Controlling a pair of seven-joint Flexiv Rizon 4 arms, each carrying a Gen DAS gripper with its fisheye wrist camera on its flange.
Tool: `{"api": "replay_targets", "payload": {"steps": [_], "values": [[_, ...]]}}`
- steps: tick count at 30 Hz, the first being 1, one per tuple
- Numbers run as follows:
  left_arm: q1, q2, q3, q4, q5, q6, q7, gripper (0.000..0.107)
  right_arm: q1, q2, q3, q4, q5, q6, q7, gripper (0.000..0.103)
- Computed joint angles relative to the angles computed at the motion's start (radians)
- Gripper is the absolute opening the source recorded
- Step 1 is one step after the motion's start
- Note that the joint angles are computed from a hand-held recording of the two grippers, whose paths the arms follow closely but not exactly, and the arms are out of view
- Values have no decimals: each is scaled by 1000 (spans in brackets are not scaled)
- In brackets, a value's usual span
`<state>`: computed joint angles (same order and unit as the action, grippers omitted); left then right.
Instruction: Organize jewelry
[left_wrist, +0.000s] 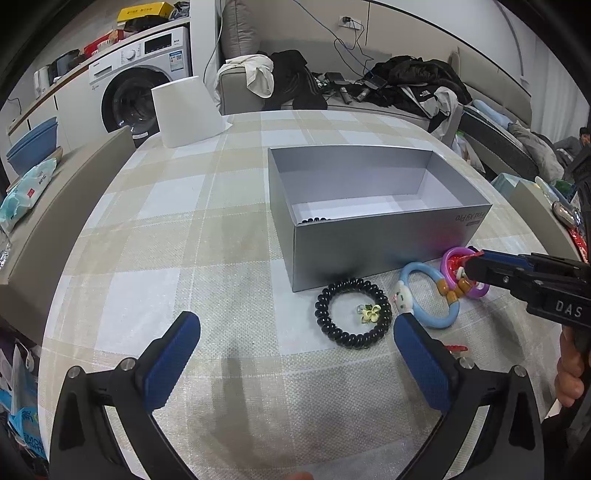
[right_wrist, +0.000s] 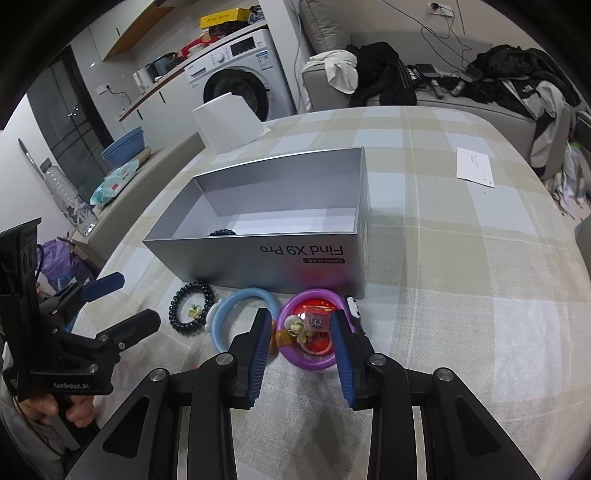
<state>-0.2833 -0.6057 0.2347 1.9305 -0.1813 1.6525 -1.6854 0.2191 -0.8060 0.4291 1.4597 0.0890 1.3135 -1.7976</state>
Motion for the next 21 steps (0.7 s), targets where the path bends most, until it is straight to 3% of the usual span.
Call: {"api": "replay_targets", "payload": {"steps": [4,11,14,21], "values": [[-12,-3,12,-5,6,-10,-1,102,36,-4,-47,-6,-20,3,43,15],[-10,-6,10,-18,16,-53,-12,102,-118,23,149,62,60,116,-89,15],[4,-12,-8,-39,34,-94,-3,102,-145,18,184,59,70,129,-104,15],[48,-31,-62,-93,82,-143,33,81,-138,13,175,43,74,83,-108,15]]}}
